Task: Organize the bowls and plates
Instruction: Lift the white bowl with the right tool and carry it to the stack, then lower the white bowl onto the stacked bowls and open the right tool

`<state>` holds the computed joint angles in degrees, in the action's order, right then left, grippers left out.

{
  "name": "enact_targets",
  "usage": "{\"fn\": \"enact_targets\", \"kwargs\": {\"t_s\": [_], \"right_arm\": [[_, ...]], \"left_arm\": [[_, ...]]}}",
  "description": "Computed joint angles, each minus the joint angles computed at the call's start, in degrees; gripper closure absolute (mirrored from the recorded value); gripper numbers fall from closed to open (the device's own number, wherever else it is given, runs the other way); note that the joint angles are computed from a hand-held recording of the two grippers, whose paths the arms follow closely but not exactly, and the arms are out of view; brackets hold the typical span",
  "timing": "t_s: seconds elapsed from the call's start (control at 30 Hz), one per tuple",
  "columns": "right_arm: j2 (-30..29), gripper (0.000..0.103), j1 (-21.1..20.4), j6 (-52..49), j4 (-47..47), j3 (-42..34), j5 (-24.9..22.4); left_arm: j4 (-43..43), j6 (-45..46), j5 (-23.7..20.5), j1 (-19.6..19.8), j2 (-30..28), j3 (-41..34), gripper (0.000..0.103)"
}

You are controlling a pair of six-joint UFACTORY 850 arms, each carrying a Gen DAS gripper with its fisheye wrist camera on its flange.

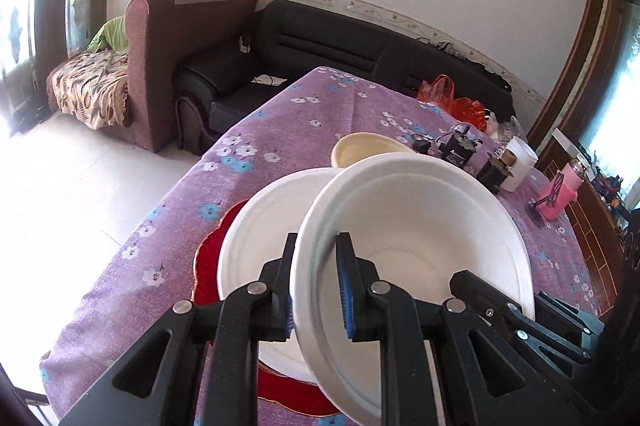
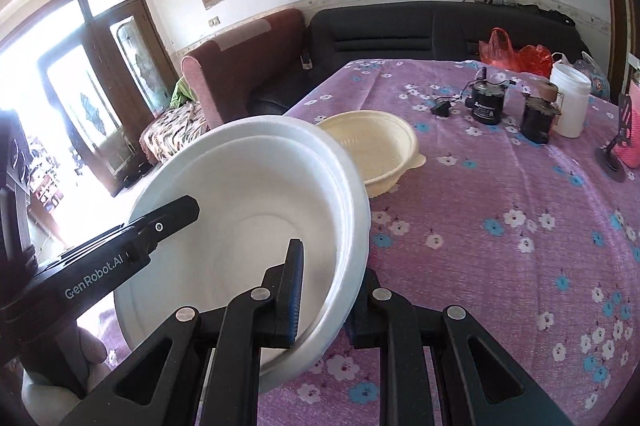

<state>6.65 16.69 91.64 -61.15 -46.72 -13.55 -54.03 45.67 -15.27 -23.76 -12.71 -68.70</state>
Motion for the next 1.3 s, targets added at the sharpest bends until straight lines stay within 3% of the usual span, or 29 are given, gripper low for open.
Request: {"fn": "enact_targets", "kwargs": {"t_s": [0.3, 0.7, 0.77, 0.8, 0.83, 0.87, 1.07, 1.23, 1.3], "right_arm": [[-5.4, 0.084, 1.7, 1.1, -2.8, -4.3, -3.3], [-6.1, 0.083, 2.3, 4.7, -6.4, -4.6, -3.9], [-5.9, 0.073, 1.7, 5.6, -6.8, -4.3, -2.2], [-5.8, 0.067, 1.3, 5.8, -6.7, -4.1, -1.4], [-5.7, 0.053, 1.0, 6.0, -6.7, -3.9, -0.7], [-5.4, 0.049, 0.9, 6.7, -7.4, -3.7, -0.3], [-4.2, 0.048, 0.5, 12.1, -12.7, -2.9, 0.1], [-3.4, 0.047, -0.2, 12.4, -12.0, -2.1, 1.1], [-3.1, 0.047, -0.5, 12.6, -11.6, -1.7, 1.7]], "left_arm": [[4.6, -4.0, 1.5, 0.8, -2.2, -0.9, 0.085], [4.5, -4.6, 2.1, 1.0, -2.2, -0.6, 0.084], [4.2, -4.5, 1.9, 1.2, -1.9, -0.4, 0.082], [4.0, -4.5, 1.7, 1.3, -1.9, -0.4, 0.080], [4.2, -4.8, 1.7, 1.3, -1.9, -0.5, 0.077], [4.0, -4.9, 1.7, 1.4, -1.8, -0.4, 0.075], [4.8, -6.6, 1.6, 1.8, -1.1, -0.1, 0.054], [8.1, -9.5, 1.6, 1.3, -0.2, 0.1, 0.026], [7.0, -7.5, 1.3, 1.1, 0.1, 0.3, 0.023]]}}
